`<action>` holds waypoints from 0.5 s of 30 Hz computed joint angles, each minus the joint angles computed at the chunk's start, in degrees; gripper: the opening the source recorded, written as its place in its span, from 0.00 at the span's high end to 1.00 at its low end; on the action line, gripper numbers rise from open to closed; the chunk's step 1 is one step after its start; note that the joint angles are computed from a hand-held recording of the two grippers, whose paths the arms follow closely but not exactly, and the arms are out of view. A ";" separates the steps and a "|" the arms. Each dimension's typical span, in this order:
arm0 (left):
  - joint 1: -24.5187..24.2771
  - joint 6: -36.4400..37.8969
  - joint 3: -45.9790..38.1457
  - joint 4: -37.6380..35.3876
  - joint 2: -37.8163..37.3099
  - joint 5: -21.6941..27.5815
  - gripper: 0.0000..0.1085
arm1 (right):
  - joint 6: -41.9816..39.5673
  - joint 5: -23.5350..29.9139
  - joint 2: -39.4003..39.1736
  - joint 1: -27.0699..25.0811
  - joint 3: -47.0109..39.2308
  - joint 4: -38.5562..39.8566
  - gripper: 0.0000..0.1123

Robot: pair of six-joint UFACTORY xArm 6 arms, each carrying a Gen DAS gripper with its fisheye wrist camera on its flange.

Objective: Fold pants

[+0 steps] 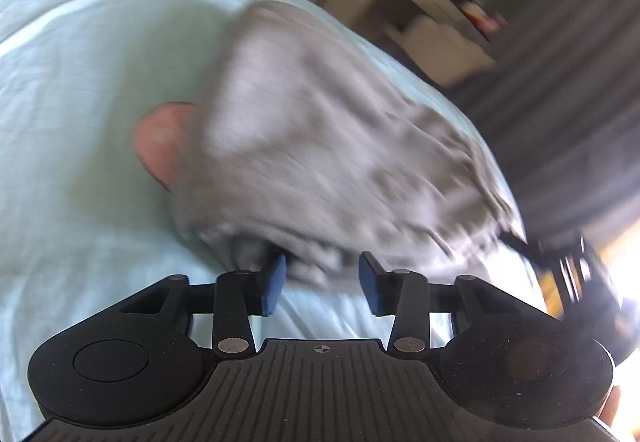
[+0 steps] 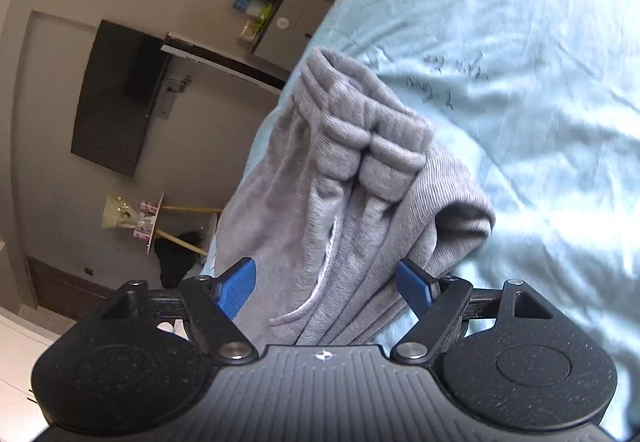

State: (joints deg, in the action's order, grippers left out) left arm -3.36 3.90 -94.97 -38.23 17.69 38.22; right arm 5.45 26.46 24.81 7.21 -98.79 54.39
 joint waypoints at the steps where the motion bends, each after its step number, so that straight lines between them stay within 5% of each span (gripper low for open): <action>1: 0.17 -1.35 1.04 -0.56 -0.21 -2.37 0.62 | 0.99 -1.00 0.38 0.08 -0.14 -1.39 0.30; 4: 1.16 -10.10 2.55 3.95 -0.25 -5.69 0.78 | -1.47 -7.22 -0.46 0.25 2.23 2.66 0.35; 6: 1.93 -14.90 4.01 6.82 -0.74 -6.22 0.79 | -0.40 -10.39 -0.68 0.12 3.42 2.52 0.47; 9: 2.62 -23.87 6.45 13.71 -2.50 -6.29 0.80 | 13.72 -11.50 -1.27 -0.70 6.11 -10.62 0.68; 12: 3.18 -33.14 6.89 26.63 -4.29 -4.75 0.81 | 18.27 -8.39 -2.61 -1.95 7.02 -14.00 0.68; 15: 3.14 -32.72 9.94 29.42 -8.00 -9.70 0.75 | 20.46 -11.73 -5.28 -0.94 8.66 -28.33 0.62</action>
State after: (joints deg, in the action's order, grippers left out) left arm -0.22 -28.82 -85.02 -8.81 9.70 28.53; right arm 25.91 14.73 19.53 6.28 -90.13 26.06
